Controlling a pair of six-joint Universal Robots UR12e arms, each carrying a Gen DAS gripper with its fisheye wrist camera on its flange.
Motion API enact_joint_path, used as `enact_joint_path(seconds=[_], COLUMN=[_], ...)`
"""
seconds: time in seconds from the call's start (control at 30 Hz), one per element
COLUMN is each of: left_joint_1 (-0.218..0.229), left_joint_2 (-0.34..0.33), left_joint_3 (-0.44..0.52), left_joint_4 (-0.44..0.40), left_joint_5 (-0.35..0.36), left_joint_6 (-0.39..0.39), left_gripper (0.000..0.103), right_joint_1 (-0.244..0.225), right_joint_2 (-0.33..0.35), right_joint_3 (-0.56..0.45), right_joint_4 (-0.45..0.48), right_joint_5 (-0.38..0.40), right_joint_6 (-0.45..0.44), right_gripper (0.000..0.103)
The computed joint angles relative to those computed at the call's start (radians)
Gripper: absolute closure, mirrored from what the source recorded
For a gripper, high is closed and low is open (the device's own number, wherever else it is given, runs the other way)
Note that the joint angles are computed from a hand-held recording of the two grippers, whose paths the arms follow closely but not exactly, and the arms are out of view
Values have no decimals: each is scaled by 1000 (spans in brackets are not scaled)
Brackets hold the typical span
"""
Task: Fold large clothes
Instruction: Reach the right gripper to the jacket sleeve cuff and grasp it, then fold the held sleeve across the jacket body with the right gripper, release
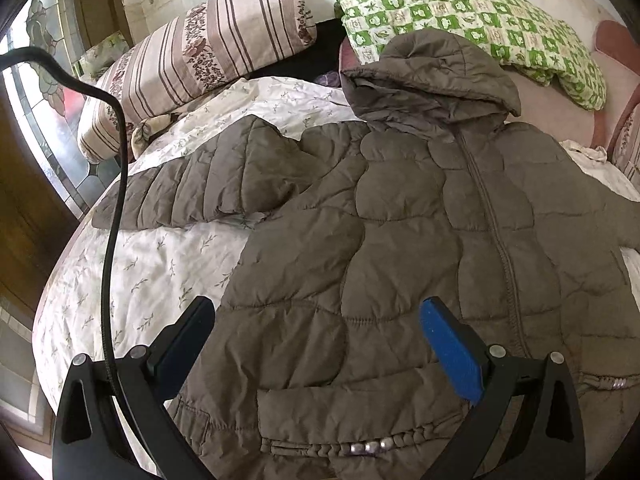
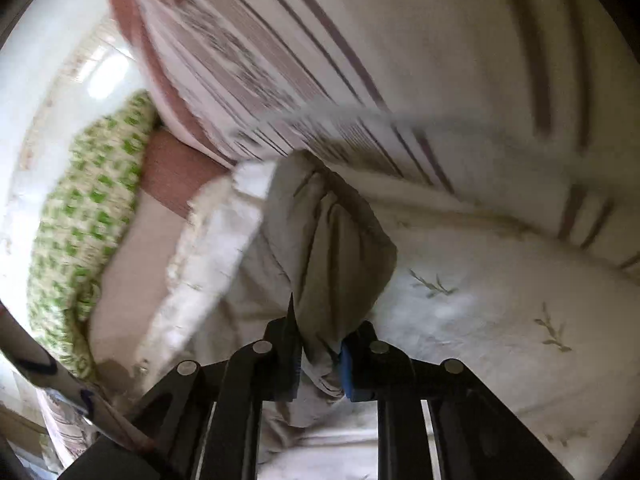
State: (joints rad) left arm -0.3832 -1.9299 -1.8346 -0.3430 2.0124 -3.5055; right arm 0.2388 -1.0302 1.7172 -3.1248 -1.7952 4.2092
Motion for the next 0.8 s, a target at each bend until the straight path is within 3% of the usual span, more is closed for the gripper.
enact_joint_path(seconds=[0.23,0.37,0.53,0.8], left_joint_1=[2,6,26,52], left_joint_2=[21,37,56,90], left_joint_3=[-22,-39,-56,-92], left_joint_4=[18,33,14,35], left_joint_5=[22,37,35,47], left_joint_6=[-23,-33,-61,-104], left_gripper=[1,1,1,1], right_joint_1=[77,126,196,305], right_joint_2=[-65,-77,-52,87], right_joint_3=[-94,-176,-312,-588], right_joint_4=[17,44,67,187], right_joint_5=[-122,-128,-88,48], right_joint_6=[-211,-320,-432,-569], right_gripper=[87,87,87,87])
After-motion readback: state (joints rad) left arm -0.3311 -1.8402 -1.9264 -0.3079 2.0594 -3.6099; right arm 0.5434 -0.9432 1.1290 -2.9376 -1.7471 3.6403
